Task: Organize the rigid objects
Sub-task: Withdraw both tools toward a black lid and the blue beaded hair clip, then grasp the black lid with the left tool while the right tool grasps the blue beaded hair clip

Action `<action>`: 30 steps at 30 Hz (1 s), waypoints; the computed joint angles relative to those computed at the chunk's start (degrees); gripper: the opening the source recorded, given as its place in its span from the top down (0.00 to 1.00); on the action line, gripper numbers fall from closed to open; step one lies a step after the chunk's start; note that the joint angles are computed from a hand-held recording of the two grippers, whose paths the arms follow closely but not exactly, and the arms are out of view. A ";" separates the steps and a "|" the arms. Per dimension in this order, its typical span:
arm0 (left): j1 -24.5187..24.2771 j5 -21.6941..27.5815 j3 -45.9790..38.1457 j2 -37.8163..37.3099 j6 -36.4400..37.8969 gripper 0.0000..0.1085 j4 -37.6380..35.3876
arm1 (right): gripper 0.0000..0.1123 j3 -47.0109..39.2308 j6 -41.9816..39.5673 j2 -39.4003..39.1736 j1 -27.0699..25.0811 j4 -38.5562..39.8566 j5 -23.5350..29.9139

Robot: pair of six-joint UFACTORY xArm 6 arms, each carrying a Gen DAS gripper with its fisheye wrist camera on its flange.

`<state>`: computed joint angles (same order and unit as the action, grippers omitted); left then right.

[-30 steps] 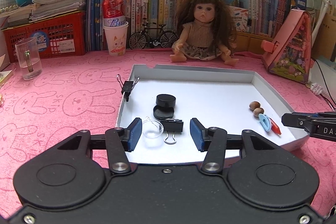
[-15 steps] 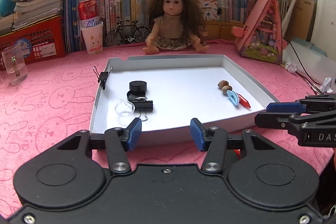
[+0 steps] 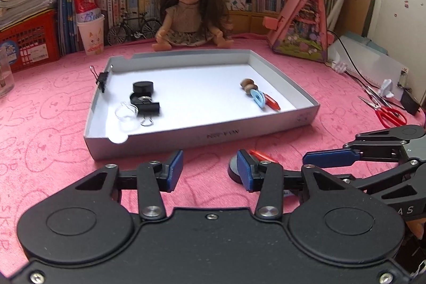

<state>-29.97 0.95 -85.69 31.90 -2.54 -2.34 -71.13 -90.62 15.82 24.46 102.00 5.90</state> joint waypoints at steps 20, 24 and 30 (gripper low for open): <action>-2.31 2.70 -1.35 1.10 13.66 0.70 -14.84 | 0.70 -1.63 2.45 2.59 2.28 -4.42 -1.55; -2.51 2.78 -2.19 1.77 14.56 0.70 -15.90 | 0.70 -0.94 1.08 1.94 2.49 -3.69 -3.48; -2.83 2.84 -3.47 2.87 13.99 0.70 -15.48 | 0.70 -1.69 -6.37 1.62 2.10 4.51 -8.23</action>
<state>-32.80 3.79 -89.16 34.77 11.45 -17.82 -72.82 -96.99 17.45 26.57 106.51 -2.33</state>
